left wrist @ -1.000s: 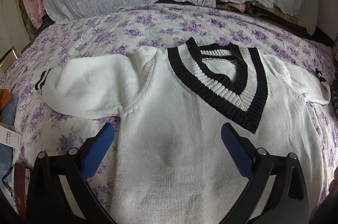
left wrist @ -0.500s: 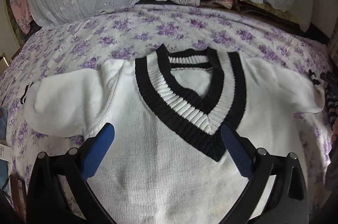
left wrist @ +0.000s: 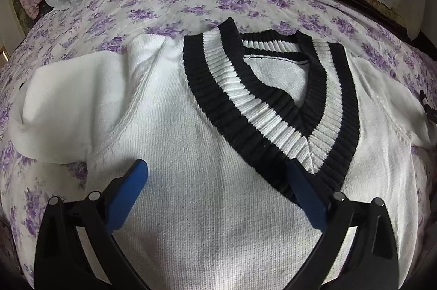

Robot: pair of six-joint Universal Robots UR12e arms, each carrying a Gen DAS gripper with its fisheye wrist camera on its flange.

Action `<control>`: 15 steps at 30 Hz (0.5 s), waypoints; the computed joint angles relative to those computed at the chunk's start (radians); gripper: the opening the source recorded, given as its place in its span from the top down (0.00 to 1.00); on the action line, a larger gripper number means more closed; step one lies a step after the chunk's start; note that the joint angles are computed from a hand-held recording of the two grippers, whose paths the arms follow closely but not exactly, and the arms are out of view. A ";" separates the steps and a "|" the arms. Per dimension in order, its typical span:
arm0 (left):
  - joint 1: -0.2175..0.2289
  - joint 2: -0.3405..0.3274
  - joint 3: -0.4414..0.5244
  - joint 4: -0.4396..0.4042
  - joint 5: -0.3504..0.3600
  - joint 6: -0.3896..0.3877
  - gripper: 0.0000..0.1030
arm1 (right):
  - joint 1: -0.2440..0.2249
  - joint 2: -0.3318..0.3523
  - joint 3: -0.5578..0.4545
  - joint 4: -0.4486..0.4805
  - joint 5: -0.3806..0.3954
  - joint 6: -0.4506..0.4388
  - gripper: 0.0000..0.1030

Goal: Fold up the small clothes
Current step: 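Reach the right tool to the striped sleeve cuff and grasp it, then carry the sleeve cuff with the right tool across the sweater body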

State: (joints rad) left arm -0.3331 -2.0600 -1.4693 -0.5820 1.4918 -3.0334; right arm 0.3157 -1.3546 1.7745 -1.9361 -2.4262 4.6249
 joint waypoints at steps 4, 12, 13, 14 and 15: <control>0.002 0.002 0.000 -0.006 -0.007 0.001 0.04 | 0.005 -0.021 0.047 -0.138 -0.019 -0.050 0.86; -0.001 0.009 -0.012 0.024 0.007 0.032 0.04 | 0.030 -0.055 0.142 -0.543 -0.039 -0.170 0.87; -0.001 0.009 -0.013 0.025 0.008 0.033 0.04 | 0.030 -0.056 0.159 -0.632 -0.026 -0.200 0.87; 0.000 0.009 -0.013 0.025 0.006 0.034 0.04 | 0.030 -0.056 0.170 -0.699 -0.010 -0.222 0.87; 0.000 0.010 -0.013 0.025 0.005 0.032 0.04 | 0.031 -0.054 0.181 -0.779 0.006 -0.254 0.87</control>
State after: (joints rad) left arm -0.3332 -2.0503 -1.4825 -0.5569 1.4972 -3.0014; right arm 0.3466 -1.4084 1.9552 -2.7155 -2.4201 4.3713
